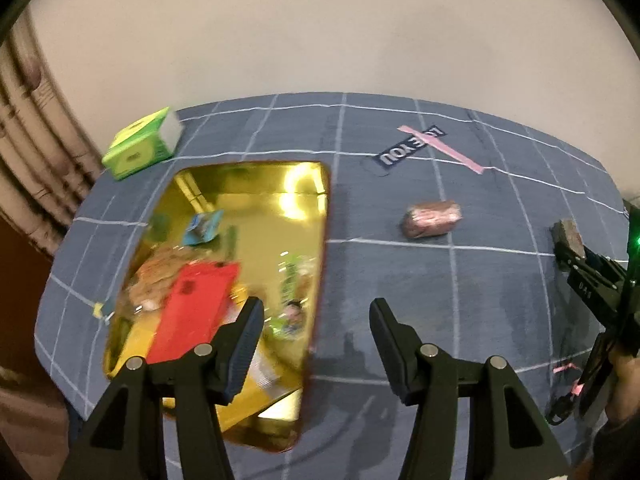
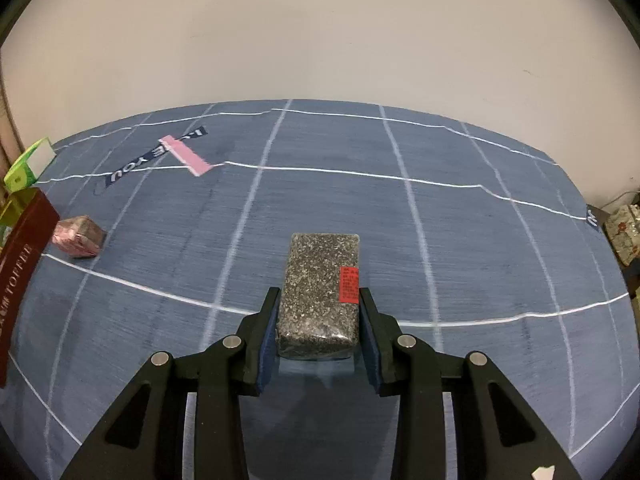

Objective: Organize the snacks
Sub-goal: 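Grasp the pink wrapped candy roll with the left tool while the right holds the grey block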

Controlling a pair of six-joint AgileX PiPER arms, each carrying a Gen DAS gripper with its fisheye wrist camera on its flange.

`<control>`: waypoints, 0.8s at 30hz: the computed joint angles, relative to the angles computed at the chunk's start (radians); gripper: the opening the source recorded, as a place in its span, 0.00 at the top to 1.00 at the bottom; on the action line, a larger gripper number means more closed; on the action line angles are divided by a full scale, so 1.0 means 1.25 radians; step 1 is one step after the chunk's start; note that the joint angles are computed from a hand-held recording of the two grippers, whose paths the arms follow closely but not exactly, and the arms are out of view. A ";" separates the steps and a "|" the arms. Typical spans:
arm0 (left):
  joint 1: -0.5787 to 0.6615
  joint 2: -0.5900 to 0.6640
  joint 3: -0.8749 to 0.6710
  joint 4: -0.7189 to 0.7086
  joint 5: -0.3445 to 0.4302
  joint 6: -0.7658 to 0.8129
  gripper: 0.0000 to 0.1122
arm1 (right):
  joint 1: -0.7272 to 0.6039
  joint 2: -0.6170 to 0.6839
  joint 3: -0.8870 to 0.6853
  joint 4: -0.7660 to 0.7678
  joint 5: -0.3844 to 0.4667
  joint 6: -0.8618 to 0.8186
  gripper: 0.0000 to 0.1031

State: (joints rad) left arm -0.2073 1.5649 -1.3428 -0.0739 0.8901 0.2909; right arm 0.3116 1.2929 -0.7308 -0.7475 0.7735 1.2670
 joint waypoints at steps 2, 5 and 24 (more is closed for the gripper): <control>-0.036 0.013 -0.007 0.016 -0.004 -0.025 0.50 | -0.021 -0.017 0.016 0.010 -0.015 -0.013 0.68; -0.069 0.031 -0.014 0.017 -0.009 -0.036 0.50 | -0.038 -0.035 0.031 0.021 -0.029 -0.022 0.68; -0.153 0.201 -0.159 -0.125 -0.010 -0.041 0.41 | -0.038 -0.036 0.035 0.026 -0.025 -0.023 0.68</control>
State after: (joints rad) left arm -0.3986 1.8157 -1.5421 -0.2298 0.8781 0.2394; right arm 0.2647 1.2481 -0.6870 -0.7154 0.7417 1.2377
